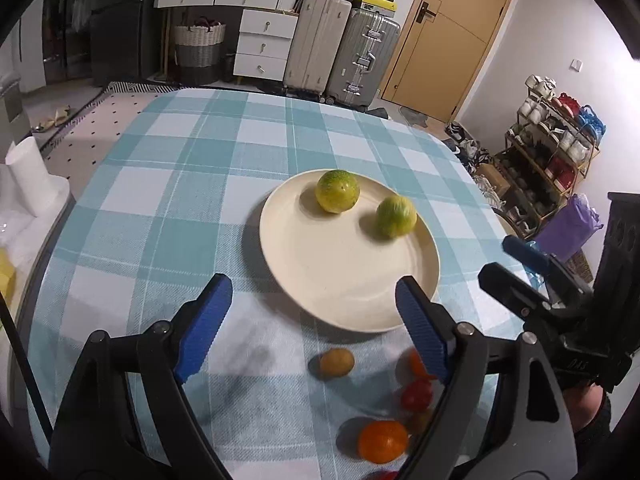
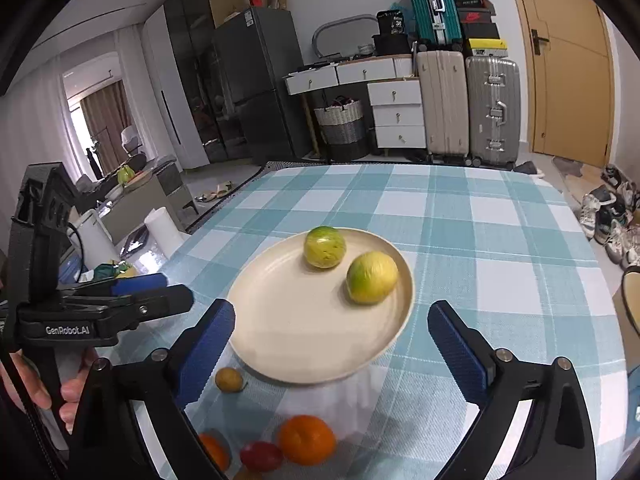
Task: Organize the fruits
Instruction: 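Lower both citrus onto the plate and open both tools, then grasp the large orange with the left tool while the right tool grasps the small orange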
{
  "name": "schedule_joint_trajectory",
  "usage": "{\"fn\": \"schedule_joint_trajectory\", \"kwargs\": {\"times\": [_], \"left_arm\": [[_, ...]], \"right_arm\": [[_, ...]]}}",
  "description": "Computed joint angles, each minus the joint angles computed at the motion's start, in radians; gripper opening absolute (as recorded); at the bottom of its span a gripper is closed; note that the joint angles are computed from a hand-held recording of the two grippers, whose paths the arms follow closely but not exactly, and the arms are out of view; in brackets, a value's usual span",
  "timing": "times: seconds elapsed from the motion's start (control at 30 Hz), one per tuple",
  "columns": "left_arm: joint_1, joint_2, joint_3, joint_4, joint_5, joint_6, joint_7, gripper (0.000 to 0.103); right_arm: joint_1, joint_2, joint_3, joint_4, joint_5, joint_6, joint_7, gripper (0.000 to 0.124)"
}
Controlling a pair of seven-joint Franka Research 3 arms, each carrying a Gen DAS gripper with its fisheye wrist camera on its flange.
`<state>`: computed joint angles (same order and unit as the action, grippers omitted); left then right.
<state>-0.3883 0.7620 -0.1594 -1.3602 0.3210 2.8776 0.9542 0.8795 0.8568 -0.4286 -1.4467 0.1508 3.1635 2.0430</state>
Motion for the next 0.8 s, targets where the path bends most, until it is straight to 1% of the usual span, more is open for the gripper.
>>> {"fn": "schedule_joint_trajectory", "kwargs": {"times": [0.07, 0.13, 0.17, 0.23, 0.3, 0.37, 0.5, 0.6, 0.7, 0.8], "left_arm": [[0.006, -0.007, -0.009, -0.016, -0.004, 0.01, 0.006, 0.083], [-0.013, -0.026, 0.017, -0.047, 0.012, 0.025, -0.016, 0.083], [-0.019, -0.032, 0.026, -0.057, 0.02, 0.029, -0.025, 0.083], [-0.019, -0.046, 0.029, -0.082, 0.026, 0.037, -0.039, 0.083], [-0.022, -0.063, 0.036, -0.113, 0.034, 0.05, -0.057, 0.083], [-0.01, -0.074, 0.021, -0.135, 0.037, 0.056, -0.052, 0.084], [-0.003, -0.081, 0.005, -0.167, 0.043, 0.061, -0.032, 0.084], [0.015, -0.083, -0.026, -0.189, 0.026, 0.064, -0.008, 0.084], [0.033, -0.087, -0.056, -0.212, 0.006, 0.067, 0.024, 0.087], [0.032, -0.09, -0.063, -0.231, -0.006, 0.07, 0.041, 0.087]], "right_arm": [[0.048, 0.002, -0.059, -0.02, 0.004, -0.005, 0.026, 0.103], [0.053, -0.005, -0.059, -0.035, -0.003, -0.005, 0.023, 0.103], [0.069, -0.003, -0.078, -0.038, -0.004, -0.023, 0.033, 0.103], [0.089, -0.005, -0.1, -0.053, -0.014, -0.031, 0.057, 0.103], [0.094, -0.016, -0.098, -0.075, -0.02, -0.021, 0.073, 0.103], [0.09, -0.028, -0.088, -0.093, -0.02, -0.016, 0.08, 0.103], [0.143, -0.037, -0.14, -0.132, -0.023, -0.022, 0.113, 0.103], [0.15, -0.056, -0.134, -0.169, -0.027, -0.004, 0.119, 0.103], [0.155, -0.074, -0.125, -0.202, -0.01, 0.014, 0.115, 0.103], [0.18, -0.077, -0.145, -0.211, 0.007, -0.013, 0.125, 0.103]]}}
